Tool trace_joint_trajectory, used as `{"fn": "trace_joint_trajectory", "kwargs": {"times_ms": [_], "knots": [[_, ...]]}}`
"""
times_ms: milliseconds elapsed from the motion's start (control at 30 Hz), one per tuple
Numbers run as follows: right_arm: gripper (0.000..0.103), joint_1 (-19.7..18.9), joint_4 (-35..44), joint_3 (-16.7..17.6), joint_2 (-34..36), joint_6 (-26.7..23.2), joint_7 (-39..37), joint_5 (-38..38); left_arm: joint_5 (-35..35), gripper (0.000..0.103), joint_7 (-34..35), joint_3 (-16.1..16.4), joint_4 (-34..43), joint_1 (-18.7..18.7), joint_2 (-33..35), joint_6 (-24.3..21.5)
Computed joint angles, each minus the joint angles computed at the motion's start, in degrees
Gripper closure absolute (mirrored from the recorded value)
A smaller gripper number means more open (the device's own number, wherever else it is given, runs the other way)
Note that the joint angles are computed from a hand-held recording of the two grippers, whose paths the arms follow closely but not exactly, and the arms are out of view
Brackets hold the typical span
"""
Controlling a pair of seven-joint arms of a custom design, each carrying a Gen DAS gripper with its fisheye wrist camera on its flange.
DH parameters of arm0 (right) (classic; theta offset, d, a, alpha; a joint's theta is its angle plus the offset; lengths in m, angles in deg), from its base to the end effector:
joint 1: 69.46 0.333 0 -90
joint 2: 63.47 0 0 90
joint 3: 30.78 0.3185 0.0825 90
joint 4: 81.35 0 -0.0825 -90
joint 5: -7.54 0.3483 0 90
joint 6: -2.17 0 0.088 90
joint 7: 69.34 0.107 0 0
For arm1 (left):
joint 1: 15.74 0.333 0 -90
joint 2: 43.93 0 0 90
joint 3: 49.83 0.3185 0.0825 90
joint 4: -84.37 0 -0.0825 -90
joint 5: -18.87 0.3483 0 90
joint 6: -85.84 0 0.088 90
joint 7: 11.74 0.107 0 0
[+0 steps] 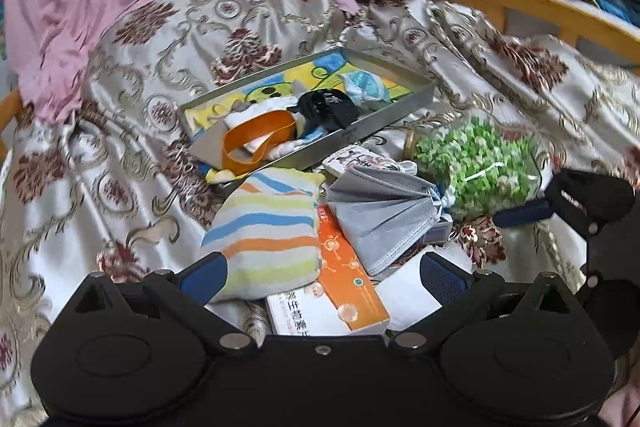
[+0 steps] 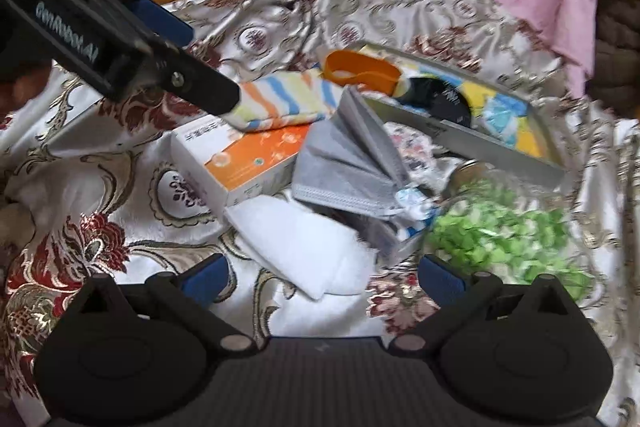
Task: Organize soft objects
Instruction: 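Grasp the grey face mask with the left tool while the right tool grasps the white cloth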
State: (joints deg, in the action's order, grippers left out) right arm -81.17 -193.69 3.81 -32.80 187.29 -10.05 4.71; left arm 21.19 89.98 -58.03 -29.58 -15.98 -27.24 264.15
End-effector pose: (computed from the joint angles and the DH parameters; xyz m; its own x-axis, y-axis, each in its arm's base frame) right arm 0.6119 0.2043 0.3681 0.6574 -0.7402 0.1413 -0.4240 -0.5183 -0.7427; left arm 0.6204 -0.0871 0.4449 -0.2980 -0.9441 -0.1407 -0.6150 0.3026 -0.7282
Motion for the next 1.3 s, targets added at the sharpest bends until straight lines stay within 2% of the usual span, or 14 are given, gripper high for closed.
{"fn": "trace_joint_trajectory", "kwargs": {"times_ms": [100, 133, 200, 267, 367, 467, 533, 733, 800, 933, 1067, 1167, 1233, 1300], "knots": [[0.000, -0.9, 1.3, 1.2, 1.3, -1.0, -1.6, -0.6, 1.1, 0.001, 3.9, -1.9, 1.2, 1.5, 2.0, 2.7], [0.000, -1.2, 1.8, 1.7, 1.8, -1.4, -2.3, -0.7, 1.3, 0.001, 5.7, -3.7, 1.9, 3.0, 2.9, 3.2], [0.000, -1.7, 3.0, 2.5, 2.7, -3.0, -3.6, -0.3, 0.5, 0.001, 12.9, -12.3, 4.6, 10.3, 5.8, 2.3], [0.000, -1.7, 4.4, 3.0, 3.6, -4.7, -5.3, 0.7, -1.2, 0.001, 19.3, -18.9, 7.7, 15.6, 8.6, -1.4], [0.001, -1.3, 5.4, 2.9, 4.6, -5.1, -8.8, 1.5, -3.3, 0.004, 25.0, -22.2, 11.7, 17.6, 11.9, -5.3], [0.004, -1.4, 6.6, 3.6, 6.0, -5.8, -12.0, 2.7, -4.7, 0.008, 28.9, -22.4, 14.5, 17.1, 14.0, -7.6], [0.011, -1.6, 8.1, 4.3, 7.1, -7.1, -13.5, 4.2, -6.0, 0.009, 31.6, -23.1, 16.4, 17.0, 15.4, -9.2], [0.017, -1.3, 10.1, 4.8, 8.3, -8.5, -16.6, 9.1, -8.9, 0.011, 38.3, -22.6, 21.4, 15.5, 18.4, -14.2], [0.019, -0.9, 10.5, 4.5, 8.4, -8.8, -17.7, 10.5, -9.6, 0.013, 39.2, -21.1, 23.0, 14.1, 19.1, -15.9], [0.023, 0.0, 11.0, 3.8, 8.4, -9.5, -19.4, 13.5, -10.2, 0.020, 38.6, -16.1, 25.6, 9.8, 20.1, -18.1], [0.031, 0.9, 12.2, 3.1, 8.6, -10.7, -21.1, 16.6, -11.0, 0.032, 37.9, -11.3, 27.8, 5.9, 21.0, -18.2], [0.034, 2.2, 12.8, 1.8, 8.3, -11.0, -21.8, 18.9, -13.2, 0.037, 38.1, -11.2, 29.6, 5.9, 21.8, -19.2], [0.040, 3.3, 13.1, 0.4, 8.0, -11.1, -21.7, 20.2, -13.9, 0.040, 37.9, -10.6, 30.4, 5.4, 22.2, -19.5], [0.046, 4.9, 13.6, -1.4, 7.6, -11.4, -21.0, 21.4, -14.2, 0.049, 37.6, -10.2, 31.3, 5.0, 22.6, -20.4]]}}
